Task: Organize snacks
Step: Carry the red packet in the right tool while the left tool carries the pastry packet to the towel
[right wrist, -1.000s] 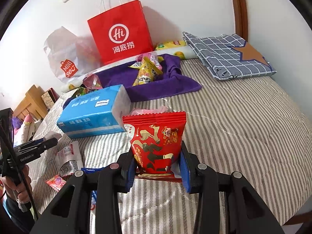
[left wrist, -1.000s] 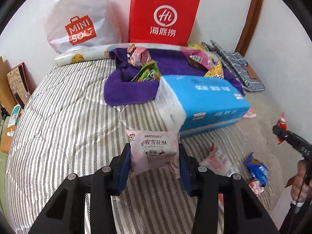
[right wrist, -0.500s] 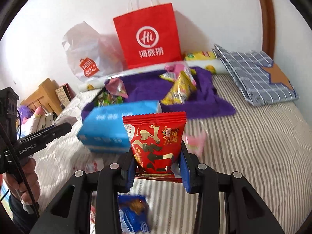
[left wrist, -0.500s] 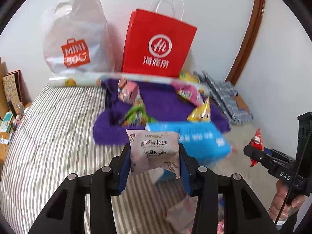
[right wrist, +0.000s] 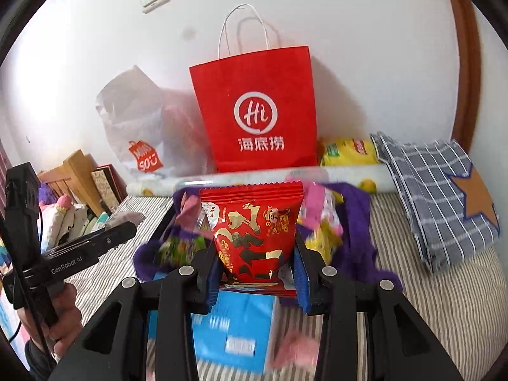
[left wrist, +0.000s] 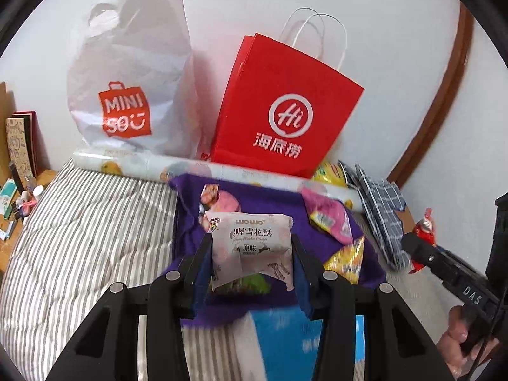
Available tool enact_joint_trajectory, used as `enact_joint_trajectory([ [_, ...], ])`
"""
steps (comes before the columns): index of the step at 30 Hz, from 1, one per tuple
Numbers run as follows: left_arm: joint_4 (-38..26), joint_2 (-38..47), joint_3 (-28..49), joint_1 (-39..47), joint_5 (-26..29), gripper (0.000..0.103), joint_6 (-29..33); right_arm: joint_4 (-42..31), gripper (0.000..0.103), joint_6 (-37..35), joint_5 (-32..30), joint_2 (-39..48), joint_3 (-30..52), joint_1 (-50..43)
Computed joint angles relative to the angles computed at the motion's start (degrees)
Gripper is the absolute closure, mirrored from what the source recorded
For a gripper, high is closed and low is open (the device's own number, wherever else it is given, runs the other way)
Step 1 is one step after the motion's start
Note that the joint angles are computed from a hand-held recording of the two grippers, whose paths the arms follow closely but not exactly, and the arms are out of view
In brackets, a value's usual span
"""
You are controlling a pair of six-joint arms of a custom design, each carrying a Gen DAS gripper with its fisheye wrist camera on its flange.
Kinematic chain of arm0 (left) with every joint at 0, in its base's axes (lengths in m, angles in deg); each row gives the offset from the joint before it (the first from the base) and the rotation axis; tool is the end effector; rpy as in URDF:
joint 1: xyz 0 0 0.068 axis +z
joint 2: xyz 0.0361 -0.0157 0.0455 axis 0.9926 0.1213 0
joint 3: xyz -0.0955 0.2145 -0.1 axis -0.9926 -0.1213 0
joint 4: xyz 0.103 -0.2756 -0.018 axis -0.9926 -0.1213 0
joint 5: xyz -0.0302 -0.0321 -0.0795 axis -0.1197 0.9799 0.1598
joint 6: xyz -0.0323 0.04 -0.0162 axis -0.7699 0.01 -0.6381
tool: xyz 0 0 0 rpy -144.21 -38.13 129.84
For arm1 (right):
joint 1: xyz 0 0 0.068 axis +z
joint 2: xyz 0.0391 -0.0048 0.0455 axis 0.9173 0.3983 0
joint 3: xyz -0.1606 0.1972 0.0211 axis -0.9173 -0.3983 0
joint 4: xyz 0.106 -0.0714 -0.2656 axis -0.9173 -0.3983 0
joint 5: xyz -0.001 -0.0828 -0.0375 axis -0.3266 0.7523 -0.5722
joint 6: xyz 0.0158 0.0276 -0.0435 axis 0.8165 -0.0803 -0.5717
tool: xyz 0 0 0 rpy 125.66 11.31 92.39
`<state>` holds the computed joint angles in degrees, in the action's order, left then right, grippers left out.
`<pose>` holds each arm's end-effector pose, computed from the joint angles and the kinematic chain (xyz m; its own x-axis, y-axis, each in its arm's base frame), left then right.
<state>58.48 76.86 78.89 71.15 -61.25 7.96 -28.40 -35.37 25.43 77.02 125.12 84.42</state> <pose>0.2394 -0.0431 0.2335 -0.5378 -0.4377 -0.7206 -0.2953 0.8983 -0.3252 0.3223 0.1171 0.1975 -0.5007 -0.2471 -0.8296 -0.6038 0.7864 0.1302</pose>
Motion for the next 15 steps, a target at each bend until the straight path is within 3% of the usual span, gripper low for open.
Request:
enact_joint_trajectory([
  [7, 3.1, 13.0, 8.9, 2.8, 0.2, 0.06, 1.3, -0.1, 0.064, 0.6, 1.0, 12.0, 11.5, 2.1],
  [15, 5.6, 15.8, 6.3, 2.1, -1.4, 0.06, 3.7, 2.1, 0.064, 0.2, 2.4, 19.6, 13.4, 2.0],
])
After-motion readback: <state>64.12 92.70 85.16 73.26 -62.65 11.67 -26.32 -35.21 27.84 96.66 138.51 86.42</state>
